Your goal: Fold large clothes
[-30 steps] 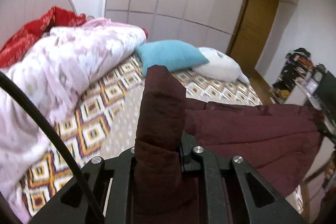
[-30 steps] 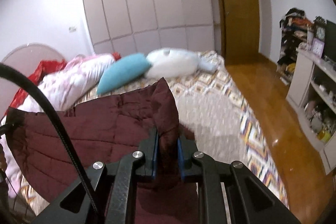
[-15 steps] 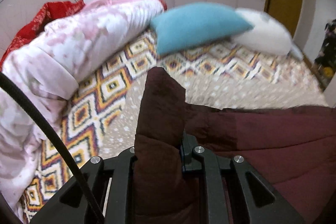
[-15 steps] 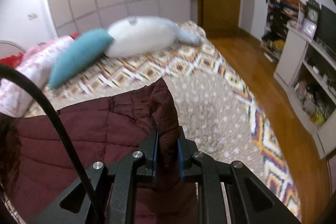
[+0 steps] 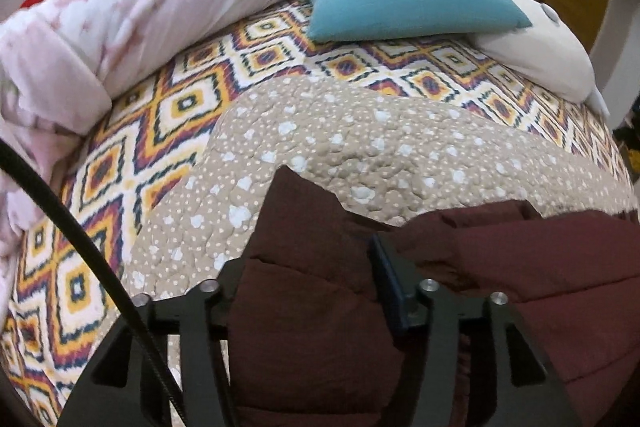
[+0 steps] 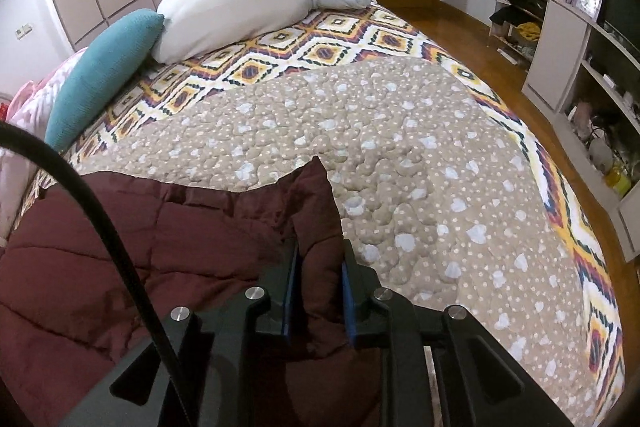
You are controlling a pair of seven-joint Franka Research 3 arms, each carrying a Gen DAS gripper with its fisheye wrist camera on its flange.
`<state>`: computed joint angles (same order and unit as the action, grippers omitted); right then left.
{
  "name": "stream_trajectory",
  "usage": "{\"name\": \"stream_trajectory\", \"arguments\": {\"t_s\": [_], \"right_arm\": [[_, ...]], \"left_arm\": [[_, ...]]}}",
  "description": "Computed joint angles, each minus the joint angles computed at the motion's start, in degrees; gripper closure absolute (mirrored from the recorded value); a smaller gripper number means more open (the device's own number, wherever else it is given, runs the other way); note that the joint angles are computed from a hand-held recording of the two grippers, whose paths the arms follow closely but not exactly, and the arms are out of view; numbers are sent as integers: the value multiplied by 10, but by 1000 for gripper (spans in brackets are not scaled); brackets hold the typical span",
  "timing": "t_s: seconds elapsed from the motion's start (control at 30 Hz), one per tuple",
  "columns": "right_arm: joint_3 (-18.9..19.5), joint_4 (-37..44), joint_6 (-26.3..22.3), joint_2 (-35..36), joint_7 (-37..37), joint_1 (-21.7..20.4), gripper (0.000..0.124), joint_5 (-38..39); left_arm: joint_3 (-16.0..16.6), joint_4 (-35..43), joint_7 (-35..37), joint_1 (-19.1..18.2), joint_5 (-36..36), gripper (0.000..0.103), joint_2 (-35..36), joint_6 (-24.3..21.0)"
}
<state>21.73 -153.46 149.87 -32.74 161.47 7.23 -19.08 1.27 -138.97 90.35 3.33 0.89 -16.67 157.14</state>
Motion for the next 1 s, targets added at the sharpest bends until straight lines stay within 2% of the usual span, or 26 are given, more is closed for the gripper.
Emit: {"name": "stream_trajectory", "arguments": {"t_s": [0.1,0.2,0.23,0.37,0.5,0.6,0.7,0.73,0.77,0.87,1.0], "right_arm": [[10,15,-17,14,8,-10,99,-13],[5,30,-53,14,6,-6,83,-23],[5,31,-69,1,11,-5,76,-28],[-1,17,-118,-91,22,5,64,-24],[8,24,-176,-176,12,22,62,-3],[16,37,-164,-200,-15,51,62,23],[33,53,-135,-189,-43,83,63,54],[40,57,-119,-179,-48,95,69,68],[45,58,-102,-171,-50,105,80,80],[61,57,-35,-136,-46,139,90,125],[82,69,16,-83,-60,166,92,142]], "left_arm": [[5,3,4,-2,-10,46,-1,-5],[9,-2,15,-1,-8,46,-29,-17],[18,-2,28,-7,-18,46,-41,-25],[52,6,55,-15,-68,46,-102,-71],[55,-5,58,-7,-64,46,-181,-110],[64,-38,84,-28,-64,46,-257,-136],[79,-76,102,-57,-82,46,-335,-187],[80,-87,105,-62,-85,46,-356,-205],[78,-105,107,-67,-87,46,-386,-226],[67,-156,104,-71,-83,46,-458,-257],[43,-222,94,-65,-52,46,-543,-266]]}}
